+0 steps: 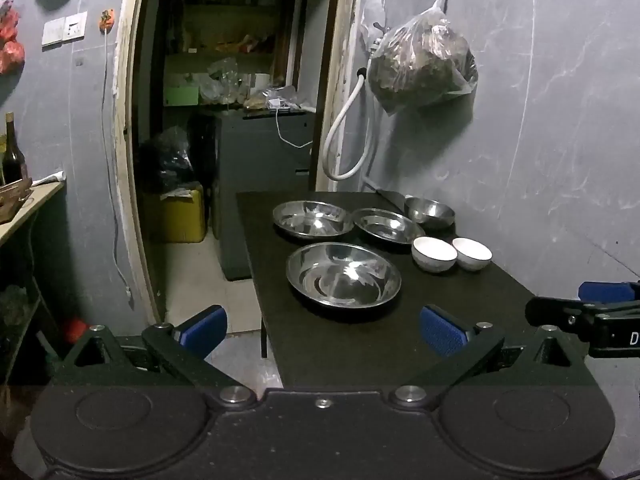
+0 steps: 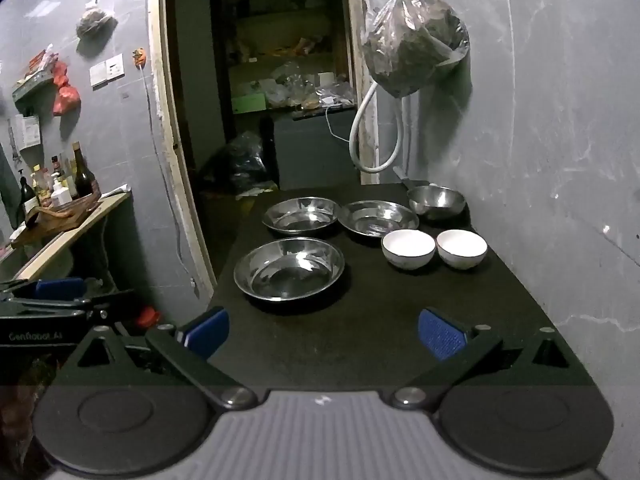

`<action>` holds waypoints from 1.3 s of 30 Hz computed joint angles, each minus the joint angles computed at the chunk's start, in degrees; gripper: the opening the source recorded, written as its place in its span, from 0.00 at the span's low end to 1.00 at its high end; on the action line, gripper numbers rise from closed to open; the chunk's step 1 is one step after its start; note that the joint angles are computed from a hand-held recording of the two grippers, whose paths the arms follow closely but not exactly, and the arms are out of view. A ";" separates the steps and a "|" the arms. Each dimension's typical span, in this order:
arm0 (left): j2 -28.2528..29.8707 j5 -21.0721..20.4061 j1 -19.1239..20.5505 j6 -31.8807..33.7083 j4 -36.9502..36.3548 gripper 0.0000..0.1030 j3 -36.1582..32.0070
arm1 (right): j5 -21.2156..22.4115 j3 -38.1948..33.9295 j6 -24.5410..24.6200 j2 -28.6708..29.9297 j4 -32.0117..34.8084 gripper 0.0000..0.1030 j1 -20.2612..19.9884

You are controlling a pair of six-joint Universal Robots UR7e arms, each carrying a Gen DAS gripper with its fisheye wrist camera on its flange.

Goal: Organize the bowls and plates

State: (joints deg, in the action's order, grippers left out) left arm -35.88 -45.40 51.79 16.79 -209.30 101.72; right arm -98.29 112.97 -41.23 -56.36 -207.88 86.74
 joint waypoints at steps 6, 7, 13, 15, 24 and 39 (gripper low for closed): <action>-0.20 0.28 -0.25 0.04 -0.68 0.99 0.88 | 0.21 -0.10 -0.21 0.10 0.16 1.00 -0.02; -0.14 -0.02 -0.11 0.30 -0.63 0.99 0.61 | 0.36 -0.05 -0.20 0.07 0.06 1.00 -0.07; -0.34 0.11 -0.20 0.60 -0.28 0.99 0.75 | 0.47 0.17 -0.37 0.12 -0.24 1.00 -0.18; -0.34 0.17 -0.23 0.51 -0.28 0.99 0.77 | 0.48 0.18 -0.39 0.15 -0.38 1.00 -0.20; -0.35 0.21 -0.27 0.52 -0.24 0.99 0.83 | 0.70 0.11 -0.43 0.09 -0.19 1.00 -0.33; -0.06 -0.24 0.32 0.08 2.15 0.99 -0.51 | 0.25 -0.43 -0.16 0.38 -0.09 1.00 -0.46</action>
State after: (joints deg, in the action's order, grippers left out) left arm -35.94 -45.65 52.11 16.87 -207.15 101.21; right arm -98.03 112.53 -41.38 -55.98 -207.97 86.28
